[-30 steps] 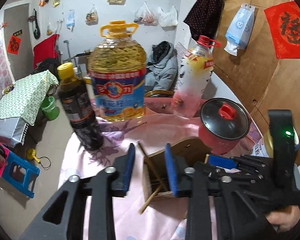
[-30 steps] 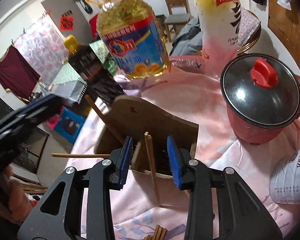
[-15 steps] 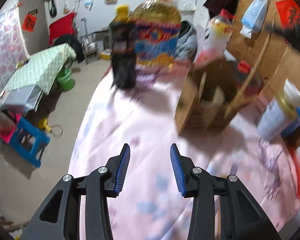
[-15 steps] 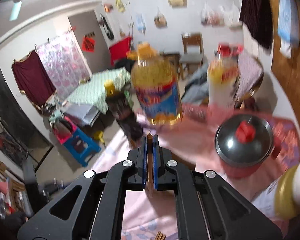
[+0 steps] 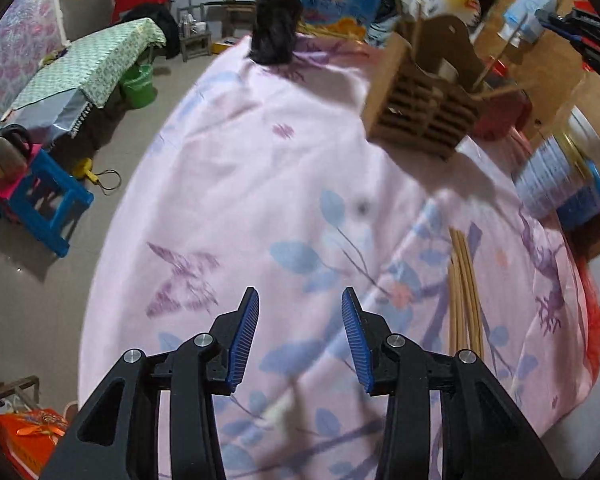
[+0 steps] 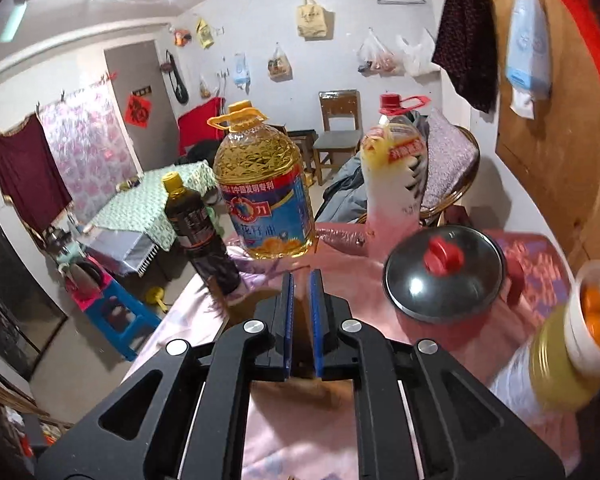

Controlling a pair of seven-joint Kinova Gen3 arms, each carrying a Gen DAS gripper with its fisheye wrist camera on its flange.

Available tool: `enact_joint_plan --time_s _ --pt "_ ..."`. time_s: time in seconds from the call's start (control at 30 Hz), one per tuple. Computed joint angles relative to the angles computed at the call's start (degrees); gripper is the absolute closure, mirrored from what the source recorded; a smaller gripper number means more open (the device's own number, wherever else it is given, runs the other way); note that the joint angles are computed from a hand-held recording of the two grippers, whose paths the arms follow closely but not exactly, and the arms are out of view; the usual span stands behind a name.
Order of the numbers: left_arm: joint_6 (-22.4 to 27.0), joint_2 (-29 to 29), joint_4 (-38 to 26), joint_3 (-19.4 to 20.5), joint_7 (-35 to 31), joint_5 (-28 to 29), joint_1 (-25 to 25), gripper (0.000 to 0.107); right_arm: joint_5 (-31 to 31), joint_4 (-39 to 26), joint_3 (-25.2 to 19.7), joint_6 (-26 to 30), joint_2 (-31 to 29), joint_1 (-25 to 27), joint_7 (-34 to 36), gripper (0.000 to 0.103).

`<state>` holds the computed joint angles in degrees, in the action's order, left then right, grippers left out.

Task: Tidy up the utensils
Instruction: 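Move both tools back to the chopstick row and close the left tool on one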

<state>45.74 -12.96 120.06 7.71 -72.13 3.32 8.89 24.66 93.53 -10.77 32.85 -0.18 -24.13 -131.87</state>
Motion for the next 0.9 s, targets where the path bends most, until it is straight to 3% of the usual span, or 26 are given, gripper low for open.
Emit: enact_joint_plan --time_s 0.17,0.3,0.4,0.53,0.73,0.83,0.9 --pt "-1.90 0.20 2.48 1.06 -3.19 2.81 3.21 0.063 6.70 11.34 -5.38 0.72 -9.02 1.78 -10.28 0.061" --pt "-4.64 0.64 5.37 1.72 -7.48 6.26 6.99 0.063 7.37 21.30 -13.02 5.67 -13.73 3.87 -18.47 0.060" --pt "-6.34 1.20 7.12 2.59 -10.35 8.21 9.23 0.063 2.75 27.61 -15.82 7.75 -15.90 3.32 -23.11 0.060" --pt "-7.78 1.01 9.84 3.18 -16.14 11.46 13.18 0.063 -4.70 35.53 -18.94 6.25 -19.70 2.03 -29.40 0.060" --pt "-8.41 0.23 11.89 2.31 -26.82 17.34 17.62 0.063 -9.70 39.91 -29.31 8.01 -24.02 2.84 -36.88 0.060" --pt "-8.78 0.29 12.37 0.97 -33.29 21.93 18.50 0.062 -10.67 40.21 -33.46 8.08 -24.00 4.55 -39.25 0.060" --pt "-8.92 1.83 12.12 1.56 -34.52 22.09 19.02 0.062 -11.69 40.33 -34.24 8.15 -24.21 4.62 -39.82 0.060"
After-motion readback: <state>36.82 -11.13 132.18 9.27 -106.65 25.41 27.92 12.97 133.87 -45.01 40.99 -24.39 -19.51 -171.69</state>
